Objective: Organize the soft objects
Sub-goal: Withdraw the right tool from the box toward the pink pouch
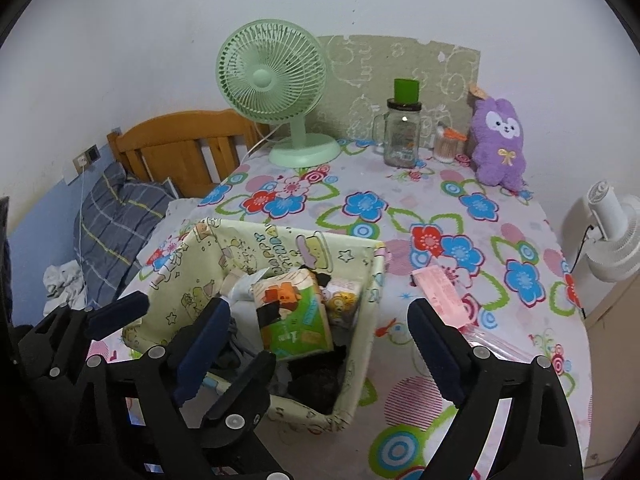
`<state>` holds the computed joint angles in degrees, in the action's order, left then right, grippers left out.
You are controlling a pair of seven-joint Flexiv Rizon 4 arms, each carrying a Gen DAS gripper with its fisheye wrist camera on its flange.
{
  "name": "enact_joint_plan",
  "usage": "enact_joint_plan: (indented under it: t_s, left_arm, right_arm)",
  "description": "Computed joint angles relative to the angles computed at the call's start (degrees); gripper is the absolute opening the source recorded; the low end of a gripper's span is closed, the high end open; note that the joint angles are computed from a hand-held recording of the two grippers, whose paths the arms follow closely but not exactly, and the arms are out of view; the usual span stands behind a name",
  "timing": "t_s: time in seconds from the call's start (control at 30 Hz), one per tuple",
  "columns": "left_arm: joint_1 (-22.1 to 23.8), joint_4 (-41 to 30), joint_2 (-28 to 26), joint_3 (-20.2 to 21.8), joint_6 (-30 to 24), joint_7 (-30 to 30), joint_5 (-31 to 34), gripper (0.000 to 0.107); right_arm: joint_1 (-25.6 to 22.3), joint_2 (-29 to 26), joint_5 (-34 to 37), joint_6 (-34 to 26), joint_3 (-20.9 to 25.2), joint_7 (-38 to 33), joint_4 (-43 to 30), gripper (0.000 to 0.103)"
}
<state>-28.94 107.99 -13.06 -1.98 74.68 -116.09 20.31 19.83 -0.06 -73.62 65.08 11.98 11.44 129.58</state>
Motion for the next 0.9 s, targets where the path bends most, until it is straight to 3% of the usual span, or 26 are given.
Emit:
enact_joint_plan:
  t_s: [0.13, 0.33, 0.57, 0.9]
  left_arm:
    - [-0.9, -0.37, 0.45, 0.21, 0.07, -1.92, 1.75, 0.103]
    - [-0.72, 0.54, 0.97, -1.72, 0.65, 0.42, -0.91, 0.103]
    - [-3.99, -1.54, 1.52, -0.12, -0.68, -5.71, 5.42, 0.103]
    - [-5.34, -4.05, 1.41, -1.85, -3.81, -10.08, 9.19, 0.103]
  right_arm:
    - [-0.42, 2.21, -0.4, -0.91, 0.48, 0.63, 1.4, 0.095]
    - [-1.33, 4.97, -0.05, -1.56, 1.36, 0.87, 3.3, 0.095]
    - [-2.74, 8.44, 0.35, -1.44, 2.29, 0.49, 5.73, 0.095]
    - [-5.47, 13.35, 1.47, -0.31, 3.11, -0.86, 9.27, 0.095]
